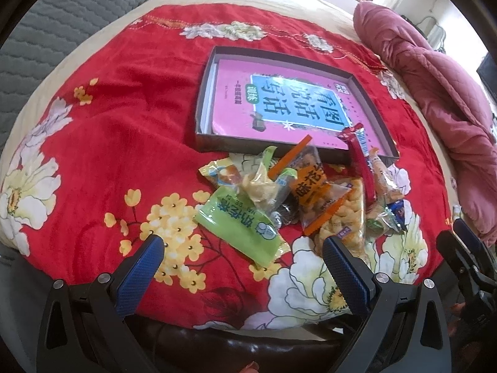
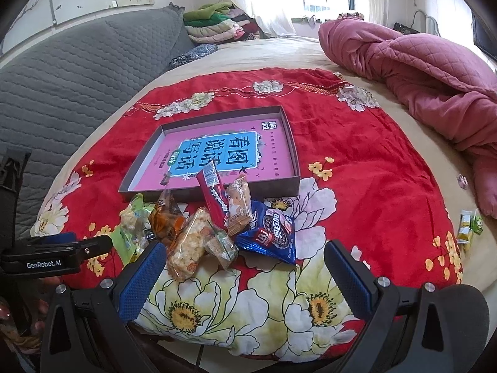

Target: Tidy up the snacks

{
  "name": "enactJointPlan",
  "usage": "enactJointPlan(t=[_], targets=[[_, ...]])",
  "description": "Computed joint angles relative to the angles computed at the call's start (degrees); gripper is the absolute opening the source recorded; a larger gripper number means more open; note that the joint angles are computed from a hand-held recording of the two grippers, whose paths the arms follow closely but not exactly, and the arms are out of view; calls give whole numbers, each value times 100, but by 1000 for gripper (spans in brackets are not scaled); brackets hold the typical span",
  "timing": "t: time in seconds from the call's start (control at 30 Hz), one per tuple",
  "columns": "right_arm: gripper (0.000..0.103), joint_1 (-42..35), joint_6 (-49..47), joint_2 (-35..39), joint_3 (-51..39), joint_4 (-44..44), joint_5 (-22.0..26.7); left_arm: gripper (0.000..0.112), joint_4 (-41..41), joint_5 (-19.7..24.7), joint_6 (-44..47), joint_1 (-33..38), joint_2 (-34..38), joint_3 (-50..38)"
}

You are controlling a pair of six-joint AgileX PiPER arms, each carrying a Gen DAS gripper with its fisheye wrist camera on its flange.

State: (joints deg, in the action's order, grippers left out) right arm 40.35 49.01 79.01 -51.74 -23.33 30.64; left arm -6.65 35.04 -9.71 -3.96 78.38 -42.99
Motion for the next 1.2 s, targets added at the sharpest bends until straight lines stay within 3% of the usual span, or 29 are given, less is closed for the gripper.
enactJointPlan(t=[0.33,0.63,0.97,1.2], targets=[[102,-466,-938,182,94,892,-560,102,-456,-246,744,393,439,-57],[102,-689,-1290,461,22,1143,-724,102,-1107,-619,1738,543,638,-33],[99,-817,-2339,1075,-469,1453,-928,102,-1720,-627,2789,710,830,-157],[95,-1035,-3751,1371,-674,2702,-1178,90,-1945,-557,3214,700,993,-280]])
